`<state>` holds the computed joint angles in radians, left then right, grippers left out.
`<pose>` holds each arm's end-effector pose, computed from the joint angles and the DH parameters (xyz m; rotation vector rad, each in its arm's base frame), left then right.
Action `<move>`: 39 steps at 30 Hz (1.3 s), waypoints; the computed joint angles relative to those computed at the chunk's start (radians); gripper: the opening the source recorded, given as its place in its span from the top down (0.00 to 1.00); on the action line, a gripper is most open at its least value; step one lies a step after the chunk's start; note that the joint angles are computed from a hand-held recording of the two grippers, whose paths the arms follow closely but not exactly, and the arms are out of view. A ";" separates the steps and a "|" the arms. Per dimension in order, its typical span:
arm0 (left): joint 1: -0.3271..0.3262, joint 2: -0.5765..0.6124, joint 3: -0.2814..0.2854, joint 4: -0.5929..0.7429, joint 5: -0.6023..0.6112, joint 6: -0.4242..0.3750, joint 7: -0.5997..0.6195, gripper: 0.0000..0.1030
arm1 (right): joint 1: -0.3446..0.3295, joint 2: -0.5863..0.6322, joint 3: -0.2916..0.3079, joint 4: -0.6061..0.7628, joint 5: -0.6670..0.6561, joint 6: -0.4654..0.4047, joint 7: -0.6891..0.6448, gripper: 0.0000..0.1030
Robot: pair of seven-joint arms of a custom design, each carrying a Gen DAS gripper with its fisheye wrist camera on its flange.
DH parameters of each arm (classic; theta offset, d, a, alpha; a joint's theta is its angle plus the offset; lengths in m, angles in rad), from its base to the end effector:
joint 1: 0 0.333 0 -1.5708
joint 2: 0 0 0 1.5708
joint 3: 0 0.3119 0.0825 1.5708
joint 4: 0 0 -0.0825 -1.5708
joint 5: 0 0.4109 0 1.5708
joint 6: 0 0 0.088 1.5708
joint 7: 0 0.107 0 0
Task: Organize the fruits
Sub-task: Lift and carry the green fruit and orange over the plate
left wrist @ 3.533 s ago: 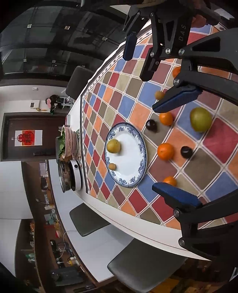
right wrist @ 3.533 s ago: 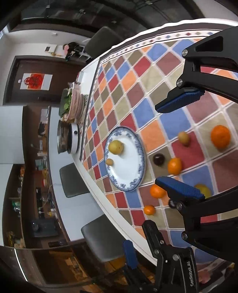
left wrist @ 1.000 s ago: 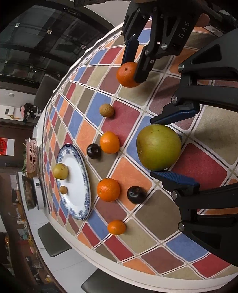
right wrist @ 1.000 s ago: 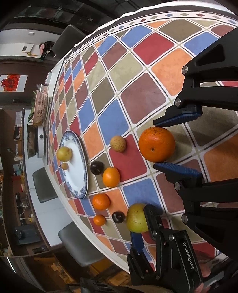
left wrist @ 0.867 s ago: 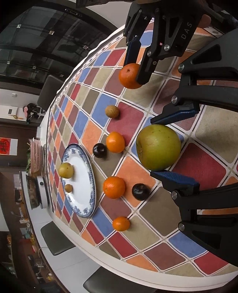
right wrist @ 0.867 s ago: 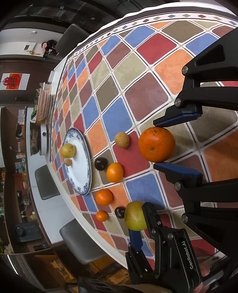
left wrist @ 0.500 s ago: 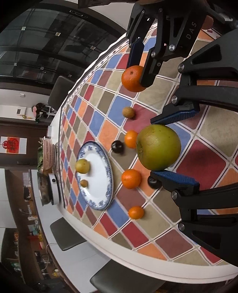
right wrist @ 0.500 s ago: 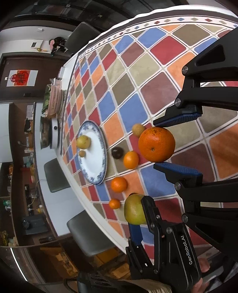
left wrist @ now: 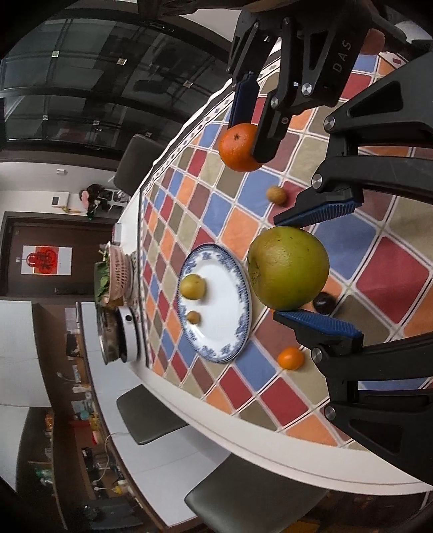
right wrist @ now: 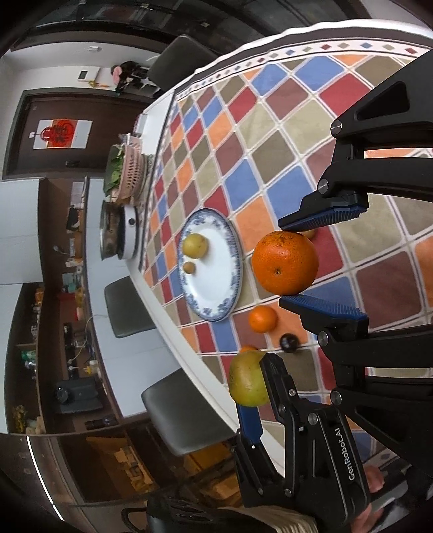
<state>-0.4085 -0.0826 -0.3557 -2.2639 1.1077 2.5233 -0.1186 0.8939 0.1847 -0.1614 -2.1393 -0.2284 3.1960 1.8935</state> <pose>0.3948 -0.3924 0.4039 -1.7933 1.6495 -0.7690 0.4526 0.4406 0.4012 -2.0675 1.0124 -0.4072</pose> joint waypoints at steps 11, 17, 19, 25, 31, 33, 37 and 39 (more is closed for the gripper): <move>0.037 -0.014 0.019 0.019 0.027 0.001 0.041 0.53 | -0.016 0.063 0.015 0.121 0.039 -0.008 -0.060 0.61; 0.063 -0.001 0.035 0.039 0.046 0.018 0.069 0.53 | -0.092 0.119 0.100 0.212 0.106 -0.044 -0.154 0.61; 0.070 0.004 0.041 0.044 0.045 0.028 0.078 0.53 | -0.100 0.137 0.110 0.242 0.120 -0.058 -0.173 0.61; 0.095 0.035 0.066 0.066 0.042 0.056 0.114 0.53 | -0.169 0.222 0.188 0.369 0.189 -0.112 -0.254 0.61; 0.117 0.073 0.093 0.090 0.037 0.087 0.157 0.53 | -0.174 0.322 0.193 0.512 0.214 -0.181 -0.292 0.61; 0.124 0.089 0.103 0.100 0.033 0.104 0.174 0.53 | -0.168 0.354 0.184 0.559 0.211 -0.201 -0.295 0.61; 0.136 0.128 0.125 0.130 0.027 0.136 0.213 0.53 | -0.177 0.425 0.189 0.663 0.216 -0.253 -0.313 0.61; 0.142 0.154 0.138 0.151 0.023 0.155 0.233 0.53 | -0.182 0.458 0.195 0.714 0.219 -0.281 -0.323 0.61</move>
